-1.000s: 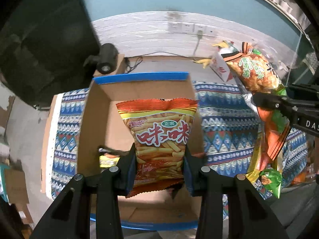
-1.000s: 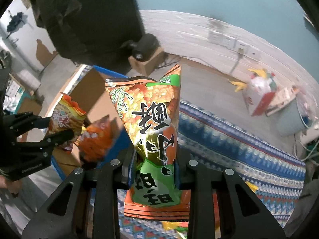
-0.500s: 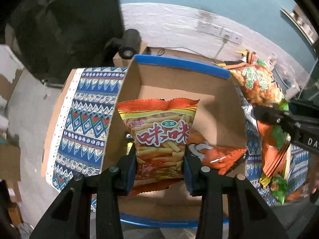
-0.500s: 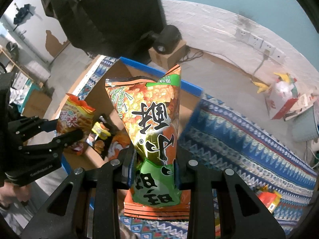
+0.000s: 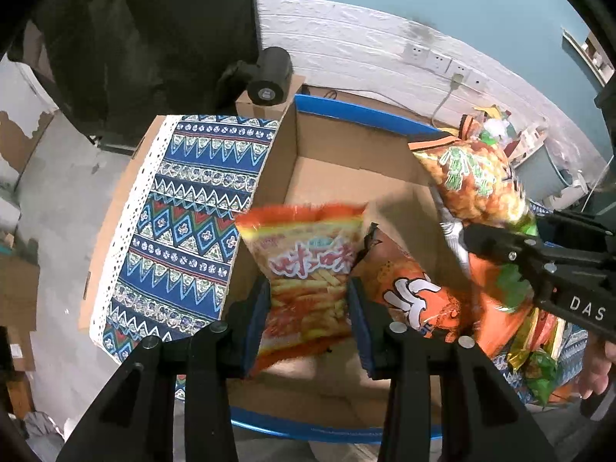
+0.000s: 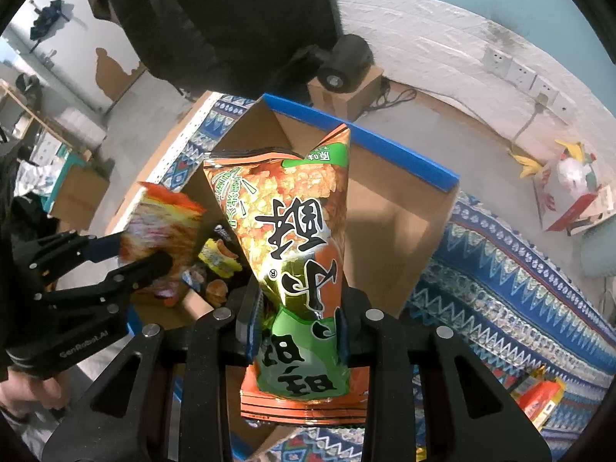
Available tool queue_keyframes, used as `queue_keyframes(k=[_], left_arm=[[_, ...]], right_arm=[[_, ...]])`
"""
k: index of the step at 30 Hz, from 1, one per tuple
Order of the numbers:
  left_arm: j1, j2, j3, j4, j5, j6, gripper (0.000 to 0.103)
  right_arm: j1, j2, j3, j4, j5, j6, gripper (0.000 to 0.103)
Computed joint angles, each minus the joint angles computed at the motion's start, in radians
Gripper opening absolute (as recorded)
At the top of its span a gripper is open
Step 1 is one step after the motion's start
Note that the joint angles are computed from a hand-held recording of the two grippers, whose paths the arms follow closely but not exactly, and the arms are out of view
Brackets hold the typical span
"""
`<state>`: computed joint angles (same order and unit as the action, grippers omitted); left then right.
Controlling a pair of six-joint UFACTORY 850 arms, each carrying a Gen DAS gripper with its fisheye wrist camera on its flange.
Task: Organize snacks
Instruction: 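Open both tools to drop the snack bags into the box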
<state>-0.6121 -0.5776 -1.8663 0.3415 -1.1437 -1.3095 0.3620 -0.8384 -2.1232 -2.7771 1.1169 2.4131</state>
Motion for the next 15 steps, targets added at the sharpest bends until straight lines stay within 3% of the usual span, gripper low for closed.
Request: queue_keyframes(k=[4,8,12,15], left_arm=[[-0.003,-0.013,-0.024,0.012,-0.014,-0.001,0.056],[-0.006,-0.026,-0.048,0.014,-0.019,0.013,0.057],[-0.011,-0.05,-0.087,0.017,-0.036,0.028,0.064],[-0.015,-0.069,-0.122,0.019,-0.043,0.038,0.064]], right_arm=[[0.001,0.006,0.009,-0.017,-0.009,-0.002,0.03],[-0.005,0.016,0.015,-0.02,-0.017,-0.001,0.033],[-0.015,0.034,0.031,-0.014,-0.03,-0.007,0.048],[-0.021,0.06,0.06,-0.028,-0.056,-0.022,0.048]])
